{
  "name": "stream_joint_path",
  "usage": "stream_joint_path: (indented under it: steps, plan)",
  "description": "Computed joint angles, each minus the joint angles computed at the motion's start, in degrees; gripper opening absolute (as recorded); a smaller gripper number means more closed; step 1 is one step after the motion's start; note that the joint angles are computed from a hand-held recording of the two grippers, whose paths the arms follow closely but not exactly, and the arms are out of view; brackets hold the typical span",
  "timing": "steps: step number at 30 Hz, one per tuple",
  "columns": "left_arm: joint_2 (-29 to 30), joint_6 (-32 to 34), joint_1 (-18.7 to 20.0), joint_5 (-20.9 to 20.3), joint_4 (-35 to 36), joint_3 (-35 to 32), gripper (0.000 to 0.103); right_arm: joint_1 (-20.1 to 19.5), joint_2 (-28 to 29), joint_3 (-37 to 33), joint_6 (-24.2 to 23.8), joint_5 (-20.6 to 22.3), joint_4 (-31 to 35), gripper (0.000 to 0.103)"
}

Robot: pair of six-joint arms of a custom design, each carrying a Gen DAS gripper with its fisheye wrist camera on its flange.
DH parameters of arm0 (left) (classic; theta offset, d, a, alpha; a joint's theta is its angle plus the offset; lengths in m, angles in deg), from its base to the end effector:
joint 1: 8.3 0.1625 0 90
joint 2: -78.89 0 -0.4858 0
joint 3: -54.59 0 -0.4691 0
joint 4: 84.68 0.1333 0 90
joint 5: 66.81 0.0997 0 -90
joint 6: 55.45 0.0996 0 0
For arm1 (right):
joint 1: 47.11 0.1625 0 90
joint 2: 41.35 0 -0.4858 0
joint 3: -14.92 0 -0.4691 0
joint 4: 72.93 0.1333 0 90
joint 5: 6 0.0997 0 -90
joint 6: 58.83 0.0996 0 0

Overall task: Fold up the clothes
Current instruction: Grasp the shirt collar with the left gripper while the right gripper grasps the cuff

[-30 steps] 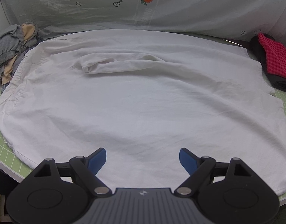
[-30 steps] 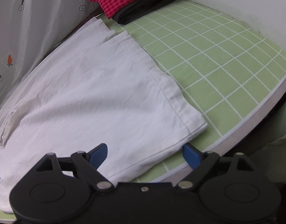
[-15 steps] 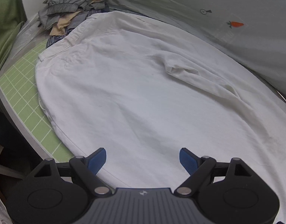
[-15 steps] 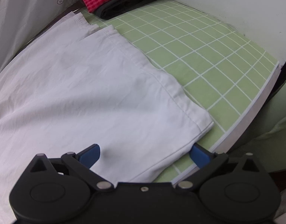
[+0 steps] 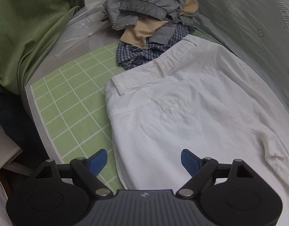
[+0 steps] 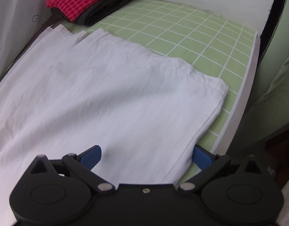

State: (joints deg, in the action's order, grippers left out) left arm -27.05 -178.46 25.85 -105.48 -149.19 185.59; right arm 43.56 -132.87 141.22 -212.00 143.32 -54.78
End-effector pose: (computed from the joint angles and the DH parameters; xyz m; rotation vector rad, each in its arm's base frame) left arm -0.1354 -0.3469 0.3144 -0.7547 1.9870 -0.9862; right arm 0.0514 -0.3229 0.2799 -0.8633 -1.9491 0.9653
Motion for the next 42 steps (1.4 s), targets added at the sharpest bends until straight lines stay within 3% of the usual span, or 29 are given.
stream_joint_path:
  steps: [5, 8, 11, 13, 14, 16, 18, 21, 23, 25, 32, 35, 38, 42]
  plan:
    - [-2.22, 3.64, 6.65, 2.46, -2.06, 0.63, 0.079, 1.39, 5.77, -2.12, 6.64, 5.84, 2.22, 0.103]
    - [-3.07, 5.5, 9.29, 3.42, -4.2, 1.15, 0.078, 1.29, 6.96, -3.25, 13.45, 6.26, 5.23, 0.102]
    - [-4.25, 8.46, 10.21, 4.58, -7.78, 2.23, 0.072, 1.58, 8.06, -4.36, 19.91, 6.68, 9.13, 0.091]
    - [-4.47, 9.25, 10.06, 5.63, -8.54, 2.56, 0.06, 1.63, 7.45, -4.39, 18.43, 6.09, 8.09, 0.086]
    - [-4.63, 9.46, 10.0, 6.1, -9.04, 2.74, 0.054, 1.69, 7.09, -4.37, 17.33, 5.77, 7.52, 0.081]
    - [-4.94, 9.86, 9.91, 7.01, -10.05, 3.1, 0.027, 2.08, 6.64, -4.44, 14.99, 5.7, 6.8, 0.065]
    - [-5.72, 8.38, 9.89, 7.0, -10.54, 3.24, 0.015, 2.44, 6.46, -4.52, 13.1, 6.39, 6.55, 0.021]
    - [-8.0, 4.77, 8.51, 7.61, -10.38, 3.94, 0.011, 1.59, 1.09, -2.12, 5.65, 2.75, 0.79, 0.007]
    - [-8.68, 0.24, 6.57, 8.0, -6.26, 3.63, 0.011, 1.77, -2.93, -0.14, 1.56, 0.85, -2.48, 0.005]
    - [-8.16, -4.42, 4.33, 7.89, -0.35, 2.63, 0.01, 2.57, -4.97, 0.97, 0.59, 0.34, -2.72, 0.004]
    - [-3.88, -20.62, -4.27, 3.06, 20.35, -2.71, 0.009, 6.22, -13.16, 4.06, 6.57, -1.72, 0.84, 0.004]
    - [-1.99, -27.04, -8.72, 1.7, 27.88, -5.58, 0.008, 10.4, -14.92, 2.51, 6.37, -0.45, 1.84, 0.004]
    - [1.81, -33.69, -12.3, 1.75, 37.0, -10.02, 0.008, 17.12, -15.75, -0.59, 1.82, 3.19, -0.69, 0.004]
    - [7.35, -43.0, -15.6, 2.54, 48.89, -16.03, 0.008, 23.58, -17.97, -4.06, -9.03, 4.51, -8.83, 0.003]
